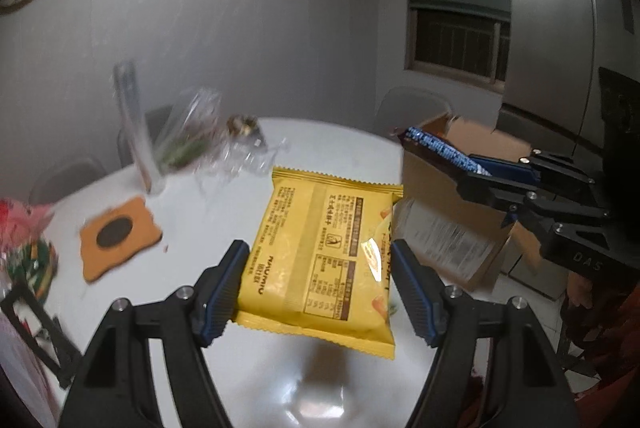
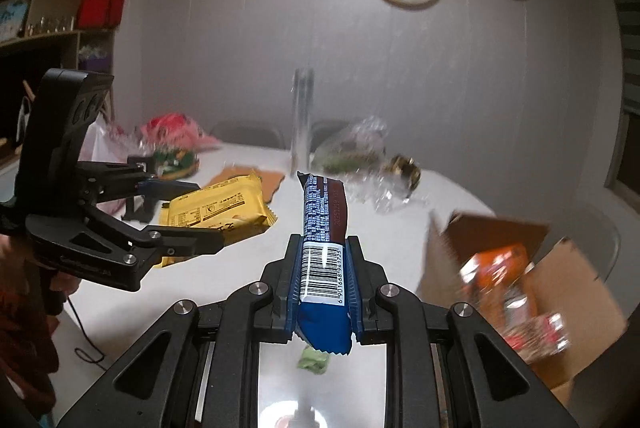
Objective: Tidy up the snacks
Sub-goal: 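Lift both packets and carry them toward the cardboard box, then lower both packets into the box and open both tools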
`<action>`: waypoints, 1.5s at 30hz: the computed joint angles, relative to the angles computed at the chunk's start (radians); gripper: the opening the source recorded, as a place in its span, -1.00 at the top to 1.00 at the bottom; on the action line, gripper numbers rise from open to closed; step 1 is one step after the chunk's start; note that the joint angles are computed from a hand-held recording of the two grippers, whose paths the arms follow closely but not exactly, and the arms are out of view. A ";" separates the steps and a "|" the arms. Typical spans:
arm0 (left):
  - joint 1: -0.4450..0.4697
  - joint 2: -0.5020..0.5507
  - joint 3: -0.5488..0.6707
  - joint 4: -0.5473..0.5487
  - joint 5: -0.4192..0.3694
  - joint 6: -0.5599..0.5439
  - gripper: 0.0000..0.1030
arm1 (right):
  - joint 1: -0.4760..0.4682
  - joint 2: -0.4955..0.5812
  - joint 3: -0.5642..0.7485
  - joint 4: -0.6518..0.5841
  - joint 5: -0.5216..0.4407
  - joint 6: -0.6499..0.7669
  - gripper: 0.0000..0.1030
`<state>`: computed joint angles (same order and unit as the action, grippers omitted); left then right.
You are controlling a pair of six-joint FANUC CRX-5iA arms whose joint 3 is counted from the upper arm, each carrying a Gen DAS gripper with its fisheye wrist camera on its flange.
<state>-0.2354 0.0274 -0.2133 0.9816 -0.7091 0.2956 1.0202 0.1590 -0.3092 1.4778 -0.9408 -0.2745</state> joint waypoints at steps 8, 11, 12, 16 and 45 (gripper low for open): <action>-0.115 0.053 0.131 0.004 -0.013 0.026 -0.34 | -0.014 -0.185 -0.151 -0.006 -0.036 -0.056 0.70; -0.165 0.097 0.199 0.004 -0.037 0.048 -0.34 | -0.019 -0.246 -0.206 -0.047 -0.067 -0.062 0.70; -0.183 0.118 0.229 0.000 -0.046 0.060 -0.34 | -0.017 -0.263 -0.220 -0.065 -0.077 -0.057 0.70; -0.240 0.197 0.343 -0.053 -0.082 0.116 -0.34 | -0.039 -0.314 -0.265 -0.135 -0.067 -0.037 0.70; -0.331 0.463 0.729 -0.466 -0.271 0.432 -0.34 | -0.170 -0.236 -0.195 -0.364 0.100 0.300 0.32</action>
<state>-0.5660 0.4903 0.5155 0.5156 -0.9800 0.7274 0.8497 -0.0770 -0.5044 1.1138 -0.8411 0.0260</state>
